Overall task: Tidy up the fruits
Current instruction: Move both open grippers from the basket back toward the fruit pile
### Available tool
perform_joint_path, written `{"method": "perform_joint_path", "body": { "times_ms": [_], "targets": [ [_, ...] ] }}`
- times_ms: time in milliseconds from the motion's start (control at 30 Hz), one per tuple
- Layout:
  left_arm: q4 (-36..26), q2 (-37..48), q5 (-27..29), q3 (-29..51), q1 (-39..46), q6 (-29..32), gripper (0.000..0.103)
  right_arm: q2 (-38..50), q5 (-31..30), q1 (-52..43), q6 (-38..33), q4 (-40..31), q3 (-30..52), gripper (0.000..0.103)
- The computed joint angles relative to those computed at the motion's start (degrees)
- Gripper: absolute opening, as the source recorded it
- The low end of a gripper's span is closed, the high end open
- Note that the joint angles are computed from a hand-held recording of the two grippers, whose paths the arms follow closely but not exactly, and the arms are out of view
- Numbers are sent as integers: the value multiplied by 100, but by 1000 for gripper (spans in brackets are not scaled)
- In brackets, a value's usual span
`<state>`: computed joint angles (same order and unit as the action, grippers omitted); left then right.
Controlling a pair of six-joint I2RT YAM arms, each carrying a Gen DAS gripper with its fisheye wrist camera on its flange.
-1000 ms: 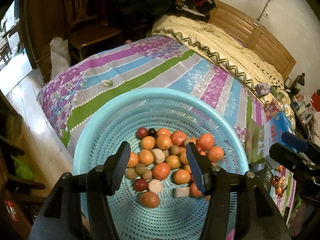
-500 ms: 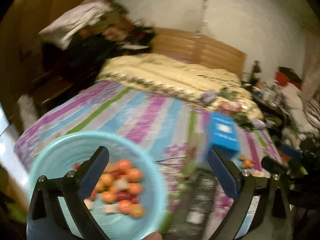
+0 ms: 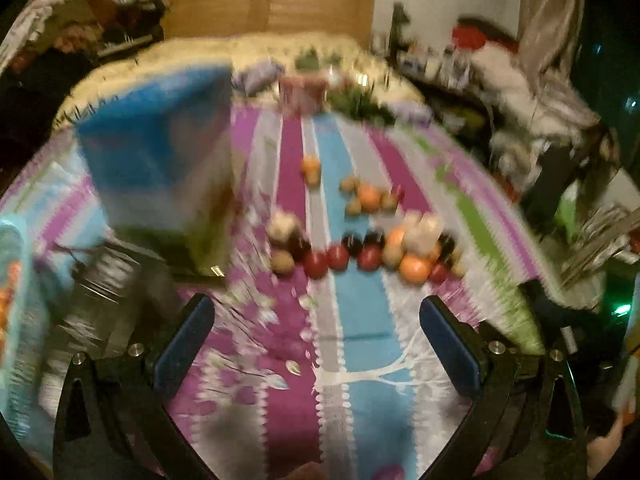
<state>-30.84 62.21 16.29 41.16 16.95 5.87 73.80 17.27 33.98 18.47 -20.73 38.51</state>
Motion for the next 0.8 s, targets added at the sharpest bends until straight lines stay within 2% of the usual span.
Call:
{"method": "perform_joint_path", "body": {
  "times_ms": [100, 233, 333, 400, 467, 600, 800],
  "targets": [
    [890, 708, -575, -511, -474, -346, 103, 220, -290, -374, -101, 519, -336, 100],
    [1670, 1397, -1016, -861, -645, -492, 103, 438, -455, -478, -110, 904, -513, 100],
    [1832, 1829, -1199, -865, -705, -514, 103, 741, -406, -507, -75, 1118, -614, 101],
    [2085, 1901, -1332, -987, -791, -550, 103, 772, -131, -439, -5, 1098, -658, 103],
    [2117, 1912, -1433, -1008, -861, -587, 103, 712, -226, -517, 98, 1065, -671, 103],
    [2215, 1855, -1329, -1120, -775, -553, 103, 810, -271, -594, 185, 1030, -576, 103],
    [2266, 1941, -1255, -1056, -735, -542, 103, 945, -147, -505, 5, 1523, -710, 103]
  ]
}}
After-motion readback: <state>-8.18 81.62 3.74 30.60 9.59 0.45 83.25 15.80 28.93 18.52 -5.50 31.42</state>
